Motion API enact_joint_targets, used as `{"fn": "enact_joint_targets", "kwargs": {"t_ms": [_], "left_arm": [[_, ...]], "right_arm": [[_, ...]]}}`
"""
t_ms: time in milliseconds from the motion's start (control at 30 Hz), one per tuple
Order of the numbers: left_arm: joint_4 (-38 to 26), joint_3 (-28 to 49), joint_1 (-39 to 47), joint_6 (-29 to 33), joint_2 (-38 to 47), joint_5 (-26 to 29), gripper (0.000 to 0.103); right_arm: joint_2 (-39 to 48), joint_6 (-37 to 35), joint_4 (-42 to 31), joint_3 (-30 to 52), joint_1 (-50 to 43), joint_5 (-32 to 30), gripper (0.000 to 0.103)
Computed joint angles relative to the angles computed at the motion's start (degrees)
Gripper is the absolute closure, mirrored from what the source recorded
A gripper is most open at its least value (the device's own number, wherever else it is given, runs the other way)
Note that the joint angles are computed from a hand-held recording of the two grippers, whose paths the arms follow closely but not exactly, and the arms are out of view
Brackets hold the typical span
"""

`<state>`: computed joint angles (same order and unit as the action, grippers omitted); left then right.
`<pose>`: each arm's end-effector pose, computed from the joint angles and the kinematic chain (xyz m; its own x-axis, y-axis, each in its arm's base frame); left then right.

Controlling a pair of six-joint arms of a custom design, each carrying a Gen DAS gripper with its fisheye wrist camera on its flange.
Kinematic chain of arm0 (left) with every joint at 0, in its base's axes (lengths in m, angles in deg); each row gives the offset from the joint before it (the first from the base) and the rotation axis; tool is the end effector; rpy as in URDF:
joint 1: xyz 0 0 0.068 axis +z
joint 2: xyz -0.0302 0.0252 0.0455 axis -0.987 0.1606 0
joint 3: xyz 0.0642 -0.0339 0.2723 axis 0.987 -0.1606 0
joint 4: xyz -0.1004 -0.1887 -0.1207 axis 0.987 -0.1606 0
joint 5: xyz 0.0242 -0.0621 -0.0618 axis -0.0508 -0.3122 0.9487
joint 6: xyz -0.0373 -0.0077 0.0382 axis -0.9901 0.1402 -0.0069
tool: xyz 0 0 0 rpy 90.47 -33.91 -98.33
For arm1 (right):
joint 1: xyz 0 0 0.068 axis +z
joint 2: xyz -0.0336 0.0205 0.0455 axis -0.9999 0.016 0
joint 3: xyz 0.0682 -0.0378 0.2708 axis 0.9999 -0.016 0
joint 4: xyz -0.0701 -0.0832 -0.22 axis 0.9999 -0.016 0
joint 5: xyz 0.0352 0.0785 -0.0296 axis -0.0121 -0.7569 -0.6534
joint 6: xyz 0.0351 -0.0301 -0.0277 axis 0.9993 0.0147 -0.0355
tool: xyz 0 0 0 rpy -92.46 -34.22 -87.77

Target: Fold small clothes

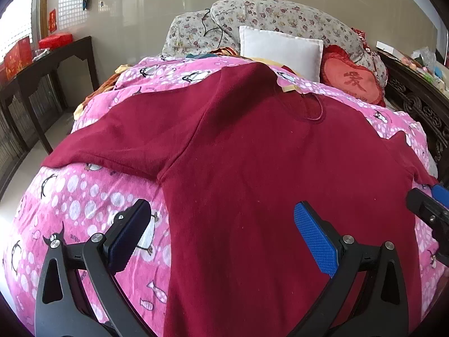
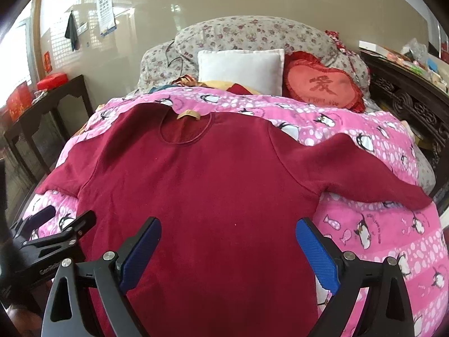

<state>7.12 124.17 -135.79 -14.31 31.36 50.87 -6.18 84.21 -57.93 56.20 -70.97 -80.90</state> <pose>0.2018 -0.2505 0.0720 -0.6884 -0.1003 -0.7184 -0.1018 0.9939 -0.0412 0.1799 0.0546 0.1251 -0.6977 -0.0622 -0.7137 -0.1244 0.9916 0.0351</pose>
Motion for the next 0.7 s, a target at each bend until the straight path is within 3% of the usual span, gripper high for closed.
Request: {"fn": "enact_joint_targets", "kwargs": {"t_ms": [167,500,700], "left_arm": [[0.51,0.26,0.79,0.50,-0.17,0.99,0.001],[0.43,1.50,2.36,2.54,0.38,1.63,0.000],[0.78,2.01,3.07,2.46,1.36,2.41,0.001]], "right_arm": [[-0.30,-0.64,-1.62,2.67,1.37,3.42,0.007],[12.95,1.45,9.70,4.50,0.11,2.55,0.007],[16.59,1.25,12.11,4.77,0.65,2.44,0.007]]}}
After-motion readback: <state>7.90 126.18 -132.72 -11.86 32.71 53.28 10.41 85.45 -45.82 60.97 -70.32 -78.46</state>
